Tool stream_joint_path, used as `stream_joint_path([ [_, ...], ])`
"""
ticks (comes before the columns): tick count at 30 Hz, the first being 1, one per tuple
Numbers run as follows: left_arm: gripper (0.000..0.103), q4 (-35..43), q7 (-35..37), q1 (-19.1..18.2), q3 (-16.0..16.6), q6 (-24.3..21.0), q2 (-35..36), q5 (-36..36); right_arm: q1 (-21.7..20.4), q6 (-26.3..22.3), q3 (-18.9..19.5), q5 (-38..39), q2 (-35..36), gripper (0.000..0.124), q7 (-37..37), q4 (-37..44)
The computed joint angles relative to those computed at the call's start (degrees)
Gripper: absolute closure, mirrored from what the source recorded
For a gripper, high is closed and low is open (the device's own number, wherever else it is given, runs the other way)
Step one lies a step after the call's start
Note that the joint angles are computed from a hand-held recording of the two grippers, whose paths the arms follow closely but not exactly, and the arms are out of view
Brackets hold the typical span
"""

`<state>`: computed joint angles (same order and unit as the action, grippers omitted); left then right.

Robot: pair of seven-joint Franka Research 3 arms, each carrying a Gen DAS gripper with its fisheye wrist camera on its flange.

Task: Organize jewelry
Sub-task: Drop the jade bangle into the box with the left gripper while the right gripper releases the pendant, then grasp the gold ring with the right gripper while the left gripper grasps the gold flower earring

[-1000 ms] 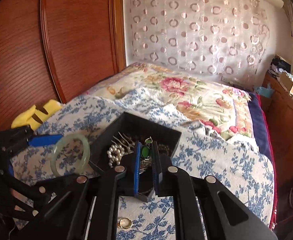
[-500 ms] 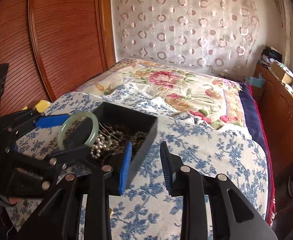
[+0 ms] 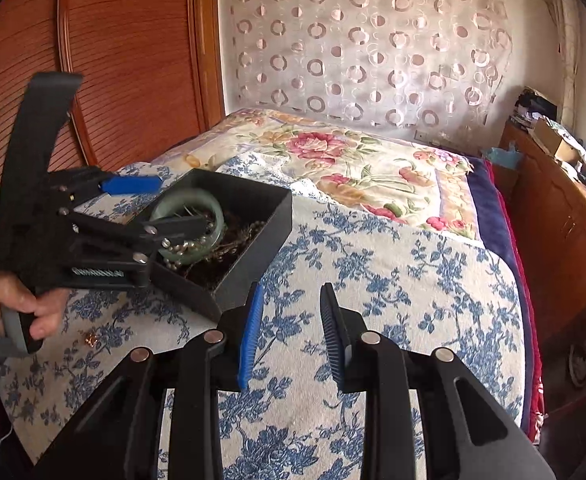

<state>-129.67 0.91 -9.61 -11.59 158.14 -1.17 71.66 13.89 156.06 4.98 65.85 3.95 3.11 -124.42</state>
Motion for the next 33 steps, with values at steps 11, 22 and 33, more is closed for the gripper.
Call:
stream_joint_path([
  [11,0.018,-8.08,-3.46,1.17,-1.65,1.52,-8.39,1.82,0.94,-2.35,-0.35,3.98,-3.21,0.092,-4.17,-5.78],
  [22,0.017,-18.19,1.16,2.64,-4.15,3.34,-17.18,-4.65,3.87,-1.4,0.78,-1.57,-2.28,0.092,-0.81,-8.69],
  [33,0.017,-24.22,3.39,3.44,-7.14,7.46,-18.4,-11.05,4.84,1.22,1.89,-5.52,-0.94,0.088,2.19,-8.79],
])
